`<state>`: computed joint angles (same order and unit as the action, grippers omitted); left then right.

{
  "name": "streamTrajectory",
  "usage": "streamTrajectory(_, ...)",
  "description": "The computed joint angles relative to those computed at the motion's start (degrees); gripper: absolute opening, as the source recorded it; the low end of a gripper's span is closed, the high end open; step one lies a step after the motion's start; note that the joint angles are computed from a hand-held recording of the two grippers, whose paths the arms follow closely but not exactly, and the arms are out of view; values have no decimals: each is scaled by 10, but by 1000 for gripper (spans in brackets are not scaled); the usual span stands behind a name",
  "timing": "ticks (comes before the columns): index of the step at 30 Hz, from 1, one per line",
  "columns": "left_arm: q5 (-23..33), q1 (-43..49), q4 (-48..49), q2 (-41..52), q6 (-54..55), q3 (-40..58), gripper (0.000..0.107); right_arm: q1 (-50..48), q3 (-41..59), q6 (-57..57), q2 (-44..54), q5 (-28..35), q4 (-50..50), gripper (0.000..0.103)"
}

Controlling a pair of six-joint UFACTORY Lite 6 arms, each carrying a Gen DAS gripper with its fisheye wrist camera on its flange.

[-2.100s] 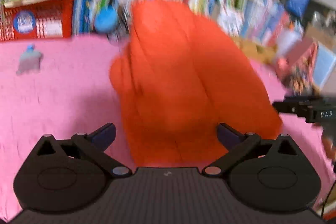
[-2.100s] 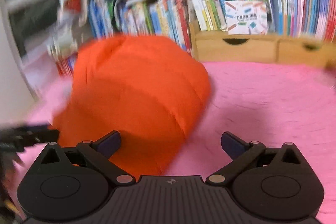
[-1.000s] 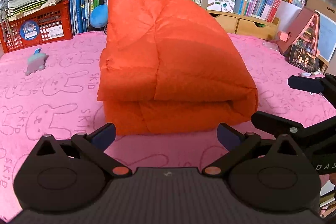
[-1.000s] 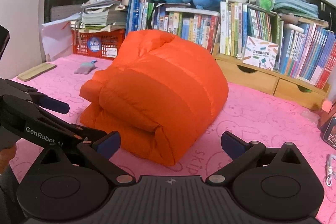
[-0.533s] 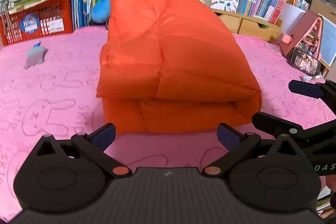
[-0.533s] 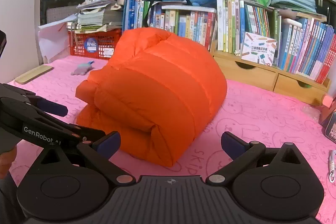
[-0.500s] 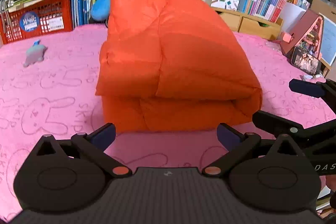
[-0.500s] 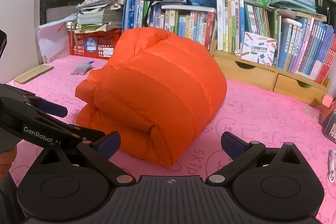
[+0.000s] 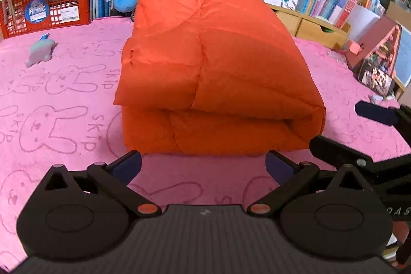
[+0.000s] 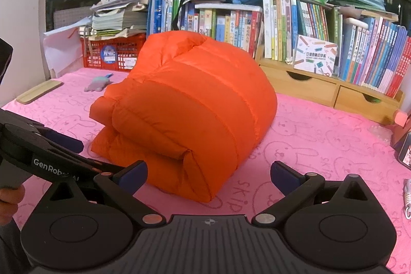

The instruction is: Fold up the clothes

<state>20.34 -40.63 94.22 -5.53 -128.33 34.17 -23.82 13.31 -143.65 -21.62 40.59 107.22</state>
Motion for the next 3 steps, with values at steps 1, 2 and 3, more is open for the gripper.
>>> streamTrajectory(1, 9, -5, 5, 0, -10, -1, 103, 2, -1, -2, 0, 0, 2, 103)
streamTrajectory(2, 16, -9, 8, -1, -13, -2, 103, 3, -1, -2, 0, -1, 2, 103)
streamTrajectory(3, 19, -11, 6, -2, -10, -2, 103, 3, -1, -2, 1, 0, 2, 103)
